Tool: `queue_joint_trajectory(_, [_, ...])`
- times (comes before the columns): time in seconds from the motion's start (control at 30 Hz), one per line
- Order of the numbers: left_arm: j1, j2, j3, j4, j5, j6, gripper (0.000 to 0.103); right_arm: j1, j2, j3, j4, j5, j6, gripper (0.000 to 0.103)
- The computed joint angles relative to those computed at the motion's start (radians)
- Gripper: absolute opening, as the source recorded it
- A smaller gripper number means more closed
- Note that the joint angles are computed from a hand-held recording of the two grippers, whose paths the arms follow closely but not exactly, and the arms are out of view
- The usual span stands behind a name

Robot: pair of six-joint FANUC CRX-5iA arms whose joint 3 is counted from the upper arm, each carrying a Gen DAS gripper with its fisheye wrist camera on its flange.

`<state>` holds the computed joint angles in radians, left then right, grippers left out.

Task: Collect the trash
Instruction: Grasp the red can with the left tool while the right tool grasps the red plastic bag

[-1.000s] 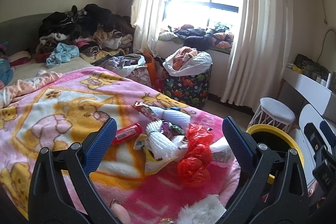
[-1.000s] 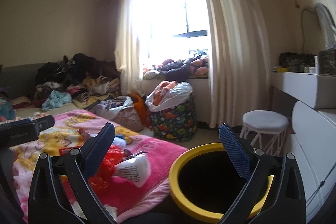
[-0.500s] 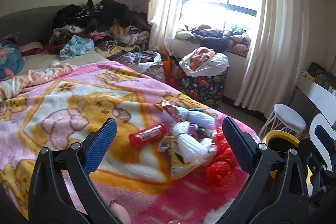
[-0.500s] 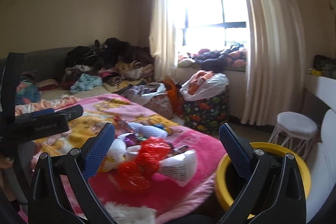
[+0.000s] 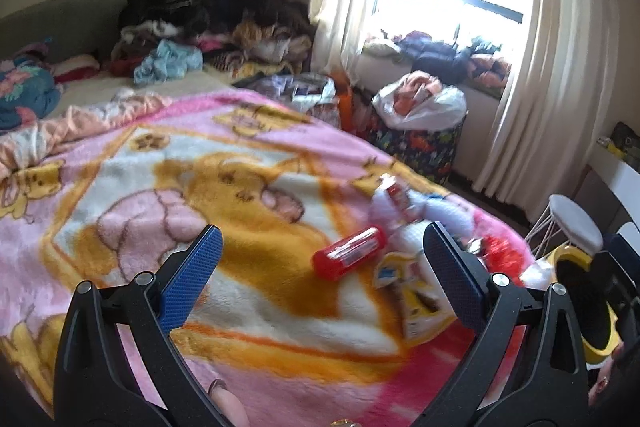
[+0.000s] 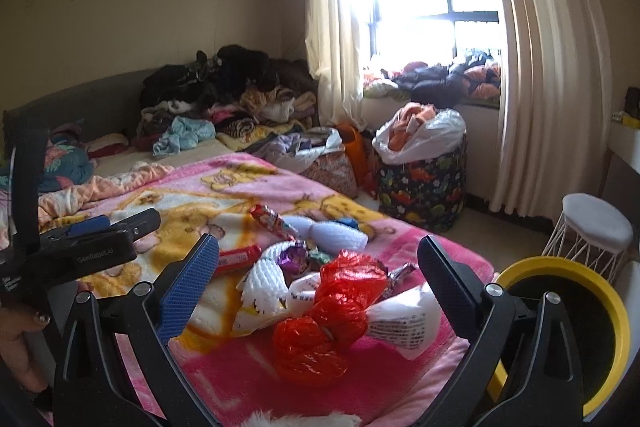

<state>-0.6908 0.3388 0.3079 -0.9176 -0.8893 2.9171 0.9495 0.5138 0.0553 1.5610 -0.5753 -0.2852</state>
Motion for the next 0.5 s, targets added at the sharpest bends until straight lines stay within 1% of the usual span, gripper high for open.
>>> queue_joint_trajectory(0.1, [0.052, -0.007, -0.04, 0.064, 0.09, -0.057, 0.092, 0.004, 0.015, 0.014, -0.089, 0.005, 0.059, 0.097])
queue_joint_trajectory(0.13, [0.069, -0.002, -0.043, 0.093, 0.11, -0.086, 0.092, 0.009, 0.02, 0.023, -0.14, 0.0, 0.09, 0.097])
queue_joint_trajectory(0.27, [0.133, 0.025, -0.05, 0.22, 0.189, -0.203, 0.092, 0.013, 0.032, 0.047, -0.277, 0.008, 0.155, 0.097])
queue_joint_trajectory(0.37, [0.172, 0.045, -0.055, 0.303, 0.254, -0.294, 0.092, 0.024, 0.058, 0.104, -0.446, -0.008, 0.273, 0.097])
queue_joint_trajectory(0.43, [0.189, 0.063, -0.048, 0.341, 0.271, -0.342, 0.092, 0.03, 0.077, 0.146, -0.55, -0.022, 0.355, 0.097])
queue_joint_trajectory(0.47, [0.211, 0.073, -0.055, 0.403, 0.298, -0.4, 0.092, 0.034, 0.09, 0.178, -0.626, -0.034, 0.42, 0.096])
queue_joint_trajectory(0.5, [0.222, 0.083, -0.054, 0.436, 0.308, -0.429, 0.092, 0.039, 0.102, 0.211, -0.685, -0.052, 0.472, 0.096])
